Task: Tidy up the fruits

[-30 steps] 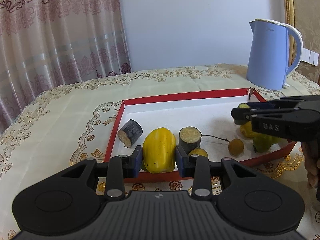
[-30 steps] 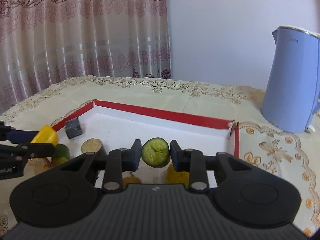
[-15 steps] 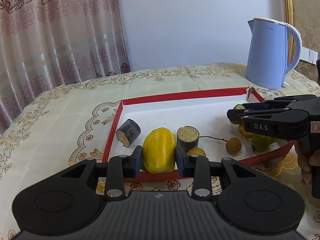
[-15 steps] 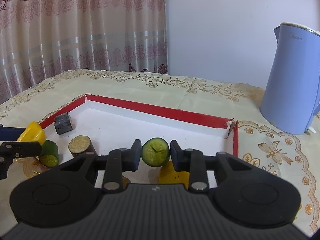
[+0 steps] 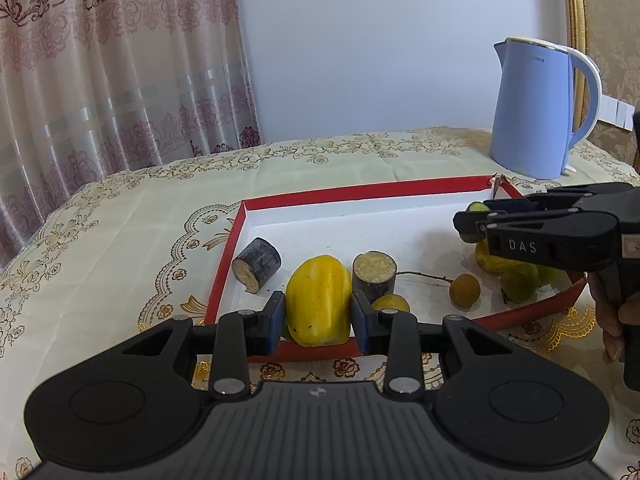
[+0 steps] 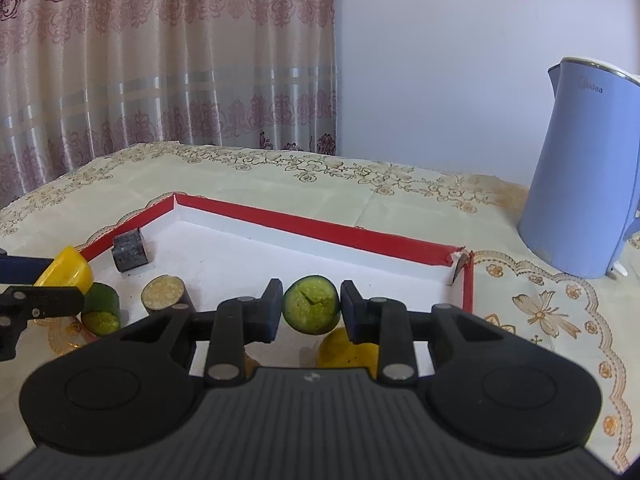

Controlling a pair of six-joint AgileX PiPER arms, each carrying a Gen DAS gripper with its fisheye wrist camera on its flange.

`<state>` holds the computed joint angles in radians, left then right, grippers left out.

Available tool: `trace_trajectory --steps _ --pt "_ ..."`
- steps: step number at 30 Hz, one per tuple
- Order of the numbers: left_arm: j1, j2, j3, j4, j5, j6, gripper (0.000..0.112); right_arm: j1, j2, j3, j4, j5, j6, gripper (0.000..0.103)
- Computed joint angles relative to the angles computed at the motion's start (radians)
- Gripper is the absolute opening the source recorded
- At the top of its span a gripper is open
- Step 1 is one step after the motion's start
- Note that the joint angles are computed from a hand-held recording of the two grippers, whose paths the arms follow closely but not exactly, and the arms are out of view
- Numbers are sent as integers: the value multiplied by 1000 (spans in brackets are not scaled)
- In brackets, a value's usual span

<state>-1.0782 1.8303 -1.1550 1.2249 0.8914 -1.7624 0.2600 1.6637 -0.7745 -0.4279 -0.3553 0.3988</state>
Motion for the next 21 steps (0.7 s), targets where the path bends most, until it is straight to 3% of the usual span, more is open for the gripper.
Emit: trace_trajectory --steps 8,21 --pt "-1 1 -2 -2 1 3 34 -9 48 -88 -69 53 67 29" --pt "1 3 1 1 -2 2 34 -12 84 -115 -75 60 74 29"
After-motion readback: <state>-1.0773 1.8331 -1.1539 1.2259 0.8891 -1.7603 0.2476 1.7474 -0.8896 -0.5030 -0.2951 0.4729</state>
